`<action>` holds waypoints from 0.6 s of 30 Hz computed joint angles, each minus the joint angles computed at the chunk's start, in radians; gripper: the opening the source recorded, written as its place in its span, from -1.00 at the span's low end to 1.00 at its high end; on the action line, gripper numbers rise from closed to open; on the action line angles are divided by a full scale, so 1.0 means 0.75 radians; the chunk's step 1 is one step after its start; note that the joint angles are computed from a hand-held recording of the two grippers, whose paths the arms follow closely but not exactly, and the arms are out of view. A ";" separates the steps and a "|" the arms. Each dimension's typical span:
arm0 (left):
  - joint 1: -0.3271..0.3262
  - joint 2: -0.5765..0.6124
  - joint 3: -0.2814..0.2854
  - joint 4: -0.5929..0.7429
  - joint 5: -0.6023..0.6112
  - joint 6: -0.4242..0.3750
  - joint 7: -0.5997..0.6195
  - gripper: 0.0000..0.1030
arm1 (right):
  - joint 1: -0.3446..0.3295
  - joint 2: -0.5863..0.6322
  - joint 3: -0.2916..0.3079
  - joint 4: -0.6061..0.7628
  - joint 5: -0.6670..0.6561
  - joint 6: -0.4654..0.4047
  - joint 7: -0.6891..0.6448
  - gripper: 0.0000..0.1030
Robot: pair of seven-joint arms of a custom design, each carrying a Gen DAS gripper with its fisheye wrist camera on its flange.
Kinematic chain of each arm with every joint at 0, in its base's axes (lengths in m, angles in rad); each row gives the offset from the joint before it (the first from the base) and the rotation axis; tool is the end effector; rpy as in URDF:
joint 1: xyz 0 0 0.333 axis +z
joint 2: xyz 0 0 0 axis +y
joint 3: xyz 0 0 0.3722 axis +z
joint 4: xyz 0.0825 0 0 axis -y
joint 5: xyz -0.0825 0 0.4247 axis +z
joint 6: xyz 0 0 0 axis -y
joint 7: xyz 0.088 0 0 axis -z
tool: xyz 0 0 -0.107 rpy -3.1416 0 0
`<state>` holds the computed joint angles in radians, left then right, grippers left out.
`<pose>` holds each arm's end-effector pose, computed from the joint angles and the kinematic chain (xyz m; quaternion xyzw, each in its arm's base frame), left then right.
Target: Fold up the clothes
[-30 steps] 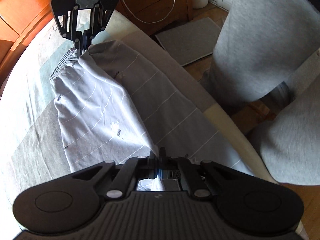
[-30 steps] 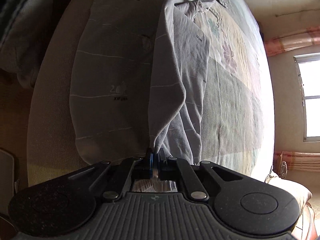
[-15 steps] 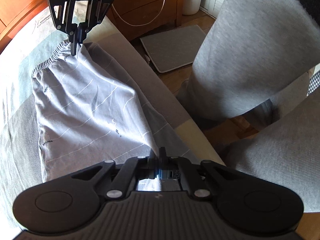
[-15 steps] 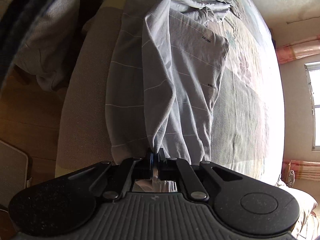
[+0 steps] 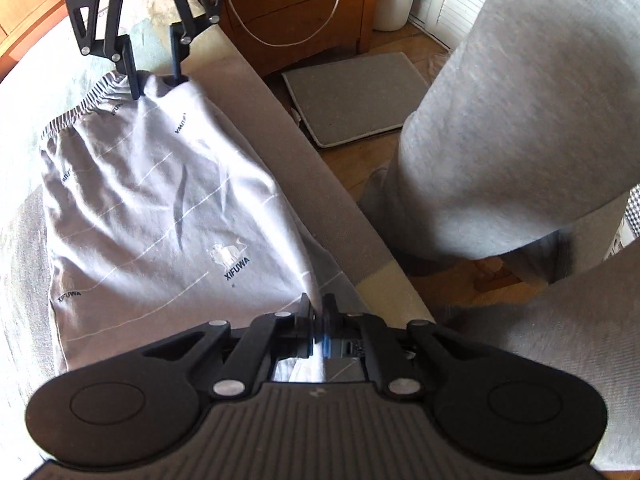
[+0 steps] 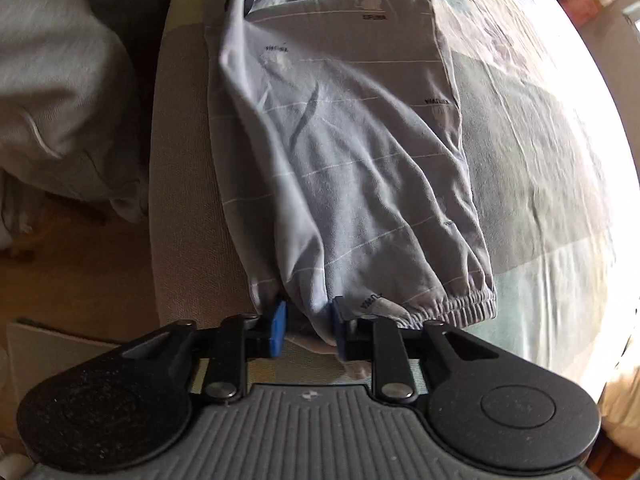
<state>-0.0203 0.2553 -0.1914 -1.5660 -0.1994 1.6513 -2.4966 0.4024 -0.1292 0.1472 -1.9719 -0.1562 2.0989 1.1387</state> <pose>0.6577 -0.1476 0.5322 -0.3951 -0.9067 0.1371 0.0541 0.4944 0.2991 0.5968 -0.9546 0.2572 -0.1447 0.0404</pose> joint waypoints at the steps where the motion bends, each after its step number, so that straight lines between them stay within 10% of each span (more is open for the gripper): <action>1: -0.008 0.008 -0.003 0.018 0.000 -0.014 -0.027 -0.89 | -0.002 0.002 -0.006 0.020 0.026 -0.023 0.000 -0.23; 11: -0.001 0.099 0.030 0.205 0.058 -0.037 -0.324 -0.74 | -0.034 -0.019 -0.006 0.178 0.150 -0.429 0.461 -0.17; 18: 0.022 0.104 0.025 0.260 0.025 0.096 -0.559 -0.71 | -0.077 -0.014 0.011 0.050 0.156 -0.048 1.384 -0.20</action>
<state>-0.0036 0.3334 -0.1726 -1.3708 -0.1805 1.7232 -2.9157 0.3445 -0.1399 0.1551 -1.9347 -0.0395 2.0629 2.1767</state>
